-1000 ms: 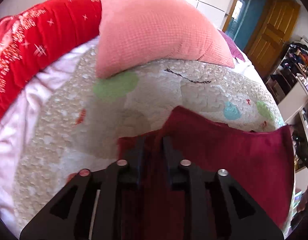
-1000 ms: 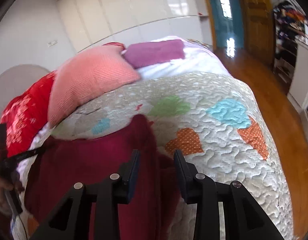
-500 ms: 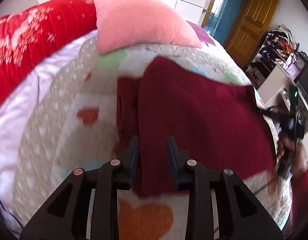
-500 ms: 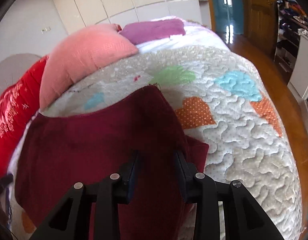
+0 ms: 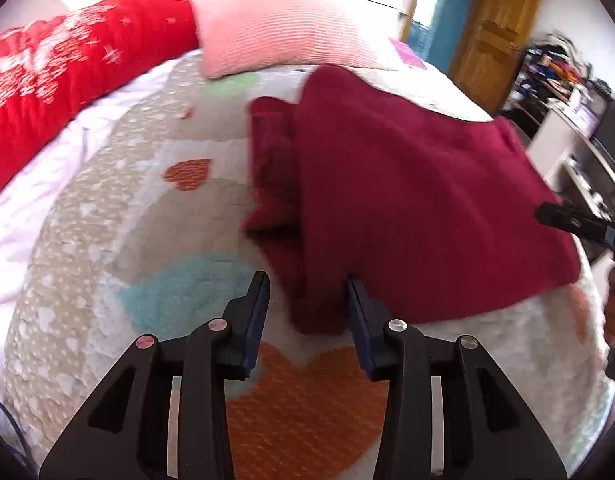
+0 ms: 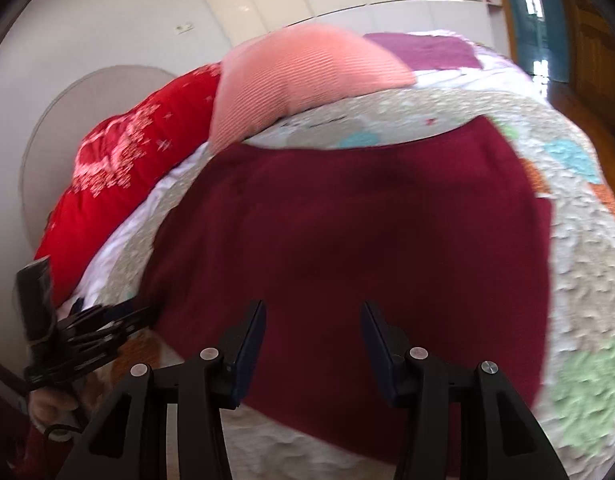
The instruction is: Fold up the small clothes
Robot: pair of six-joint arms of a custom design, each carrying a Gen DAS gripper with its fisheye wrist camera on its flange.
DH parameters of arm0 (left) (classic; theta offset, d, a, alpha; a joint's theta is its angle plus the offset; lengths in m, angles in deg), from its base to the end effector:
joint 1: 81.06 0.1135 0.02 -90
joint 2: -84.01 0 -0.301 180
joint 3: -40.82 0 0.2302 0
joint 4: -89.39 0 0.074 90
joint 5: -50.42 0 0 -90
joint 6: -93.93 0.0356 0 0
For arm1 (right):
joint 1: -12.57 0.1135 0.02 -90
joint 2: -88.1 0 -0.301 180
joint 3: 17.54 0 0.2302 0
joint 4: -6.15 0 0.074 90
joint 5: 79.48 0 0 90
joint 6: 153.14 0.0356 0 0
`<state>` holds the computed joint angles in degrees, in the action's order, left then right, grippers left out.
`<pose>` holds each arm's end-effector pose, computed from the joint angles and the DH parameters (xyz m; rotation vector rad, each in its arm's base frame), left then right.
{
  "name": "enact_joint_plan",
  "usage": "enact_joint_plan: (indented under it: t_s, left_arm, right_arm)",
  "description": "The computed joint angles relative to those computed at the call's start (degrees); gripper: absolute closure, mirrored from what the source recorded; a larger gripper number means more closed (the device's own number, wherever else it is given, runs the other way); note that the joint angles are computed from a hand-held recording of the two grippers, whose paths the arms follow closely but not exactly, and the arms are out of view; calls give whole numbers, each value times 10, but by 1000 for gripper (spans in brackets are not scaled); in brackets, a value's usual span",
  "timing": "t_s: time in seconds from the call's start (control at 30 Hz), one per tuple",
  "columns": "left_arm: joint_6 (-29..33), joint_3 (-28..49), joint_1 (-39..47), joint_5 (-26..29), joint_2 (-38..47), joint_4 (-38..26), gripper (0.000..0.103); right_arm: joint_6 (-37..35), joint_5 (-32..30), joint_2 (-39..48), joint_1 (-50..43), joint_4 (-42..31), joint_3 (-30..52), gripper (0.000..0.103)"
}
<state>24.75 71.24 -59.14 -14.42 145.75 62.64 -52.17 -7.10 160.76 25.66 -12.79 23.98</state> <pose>0.1265 0.0346 0.1688 0.1334 2.4601 -0.2546 0.1890 0.0550 0.1990 -0.1844 2.4627 0.5604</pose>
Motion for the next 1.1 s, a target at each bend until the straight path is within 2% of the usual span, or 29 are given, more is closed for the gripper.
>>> enact_joint_plan:
  t_s: [0.1,0.23,0.47,0.6,0.8,0.9,1.03,1.1]
  left_arm:
    - [26,14,57,56,72,7,60]
    - [24,21,53,49,68,8,60]
    - [48,22,64,45,54,-12,59]
    - [79,27,100,63,31,-50,59]
    - [81,37,148,83,-33,-99,60]
    - [61,33,173,84,-67,-85,60]
    - [90,55,217,162,-13,-126,60]
    - [75,52,201,160,-18,-118,60]
  right_arm:
    - [24,5,23,54,26,6,56]
    - [61,33,77,123,73,29,56]
    - [99,43,200,154,120,80,56]
    - [96,52,176,159,110,76,56]
    - [91,70,135,168,92,76,56]
    - [101,74,148,173,96,95,56]
    - [111,62,198,178,93,153,56]
    - [111,63,222,181,85,187,56]
